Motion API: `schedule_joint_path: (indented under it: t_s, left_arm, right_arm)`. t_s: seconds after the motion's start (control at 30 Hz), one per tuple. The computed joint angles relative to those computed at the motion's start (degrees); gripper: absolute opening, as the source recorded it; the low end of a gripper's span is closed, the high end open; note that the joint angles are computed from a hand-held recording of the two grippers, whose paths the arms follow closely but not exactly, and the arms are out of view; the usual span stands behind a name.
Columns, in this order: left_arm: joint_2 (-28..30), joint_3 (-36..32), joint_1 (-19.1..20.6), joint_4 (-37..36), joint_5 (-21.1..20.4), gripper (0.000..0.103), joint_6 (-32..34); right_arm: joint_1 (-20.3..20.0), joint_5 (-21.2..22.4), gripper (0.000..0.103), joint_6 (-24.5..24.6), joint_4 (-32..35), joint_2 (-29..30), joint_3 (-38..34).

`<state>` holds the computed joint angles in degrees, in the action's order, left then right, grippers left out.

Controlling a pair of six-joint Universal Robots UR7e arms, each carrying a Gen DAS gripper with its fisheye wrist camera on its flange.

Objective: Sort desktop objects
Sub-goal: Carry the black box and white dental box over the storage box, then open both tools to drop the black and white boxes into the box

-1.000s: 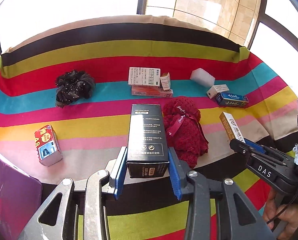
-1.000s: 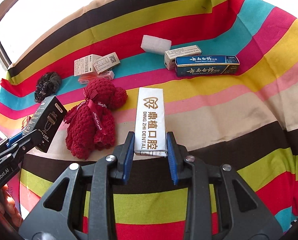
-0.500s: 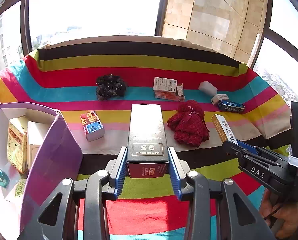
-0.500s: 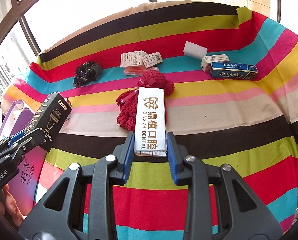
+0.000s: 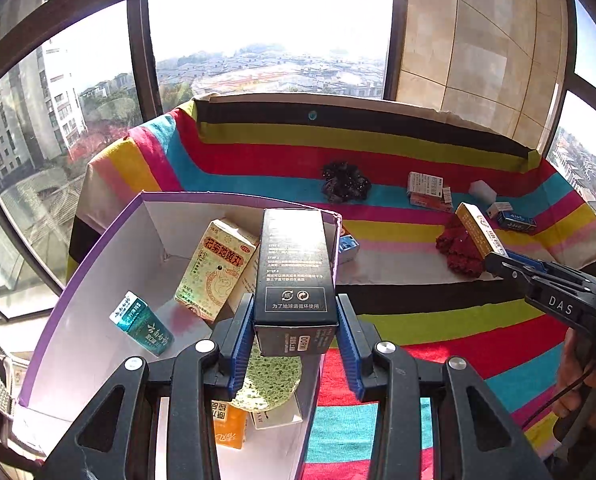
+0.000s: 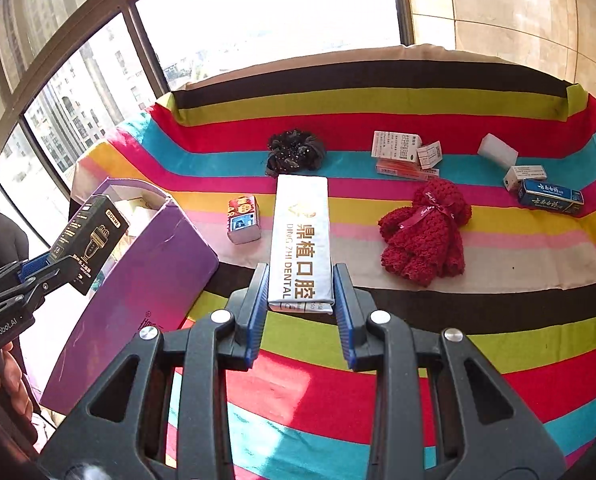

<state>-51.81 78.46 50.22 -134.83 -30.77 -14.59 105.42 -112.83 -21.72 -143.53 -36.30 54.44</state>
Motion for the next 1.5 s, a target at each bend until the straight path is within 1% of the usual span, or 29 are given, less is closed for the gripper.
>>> schedule_joint_path:
  t_s: [0.17,0.27,0.3,0.37,0.4,0.43,0.5,0.67,0.77,0.83,0.87,0.9,0.93,0.97,1.0,1.07,1.13,1.2,1.3,1.5]
  left_arm:
    - [-3.4,0.6,1.9,11.6,2.0,0.039,-5.8]
    - [-4.4,0.7,3.2,14.9,2.3,0.039,-8.0]
    - [-4.5,0.4,3.6,16.4,3.1,0.039,-9.4]
    - [-4.3,-0.4,4.2,20.2,6.0,0.039,-12.4]
    - [-4.3,-0.7,4.5,20.6,6.6,0.039,-13.0]
    - [-4.4,-0.6,4.8,19.8,6.8,0.039,-13.0]
    - [-4.3,-1.1,5.2,20.7,7.7,0.039,-14.6]
    - [-4.6,0.1,5.0,15.2,9.1,0.041,-12.3]
    - [-4.7,0.3,5.0,14.4,9.2,0.042,-12.8]
    - [-4.8,0.7,4.9,13.4,9.6,0.045,-12.8]
    - [-4.8,0.9,4.8,12.6,9.7,0.046,-12.3]
    - [-4.8,1.1,4.8,12.3,10.0,0.049,-12.3]
    - [-4.7,1.0,4.8,11.8,10.2,0.051,-11.8]
    - [-4.6,1.0,4.8,10.9,10.2,0.051,-11.1]
    - [-4.4,1.0,4.9,10.2,10.4,0.052,-10.6]
    - [-4.2,0.8,4.7,10.1,10.8,0.052,-10.5]
    - [-4.1,0.8,4.5,9.7,10.9,0.052,-10.3]
    - [-3.8,0.6,4.2,9.4,11.0,0.053,-9.9]
    - [-3.3,0.2,3.8,9.5,10.8,0.053,-9.5]
    - [-1.0,-2.1,3.2,9.1,9.7,0.054,-7.6]
  right_arm:
    - [1.8,2.3,0.034,-0.7,0.9,1.3,0.9]
    - [3.0,3.6,0.034,-1.3,2.5,2.3,0.1]
    - [3.4,3.9,0.034,-1.5,3.2,2.8,-0.4]
    - [4.0,4.9,0.034,-1.5,5.0,3.7,-1.7]
    - [4.4,5.0,0.034,-1.7,5.1,4.2,-2.0]
    - [4.8,5.0,0.034,-2.1,5.3,4.6,-2.4]
    - [5.2,5.7,0.034,-2.0,6.7,5.6,-3.6]
    - [6.4,6.0,0.034,-2.6,8.5,8.0,-5.5]
    - [6.9,6.8,0.035,-3.4,8.3,8.6,-5.4]
    - [7.0,7.3,0.035,-4.0,9.3,9.3,-6.1]
    - [7.0,7.3,0.037,-4.3,9.9,9.6,-6.3]
    - [7.0,7.2,0.042,-4.3,10.4,9.8,-6.5]
    - [7.0,6.8,0.054,-4.2,11.2,10.1,-6.9]
    - [6.9,8.0,0.060,-4.8,10.8,10.0,-6.5]
    - [6.8,8.6,0.063,-5.5,10.0,9.6,-5.8]
    - [6.9,8.5,0.071,-6.5,8.2,9.0,-4.4]
    - [7.0,8.1,0.076,-7.0,6.2,8.7,-3.6]
    - [7.1,6.3,0.078,-6.3,4.9,8.8,-3.7]
    - [6.3,6.3,0.078,-4.7,5.9,8.5,-4.3]
    - [4.8,4.9,0.078,-3.5,5.0,7.4,-3.5]
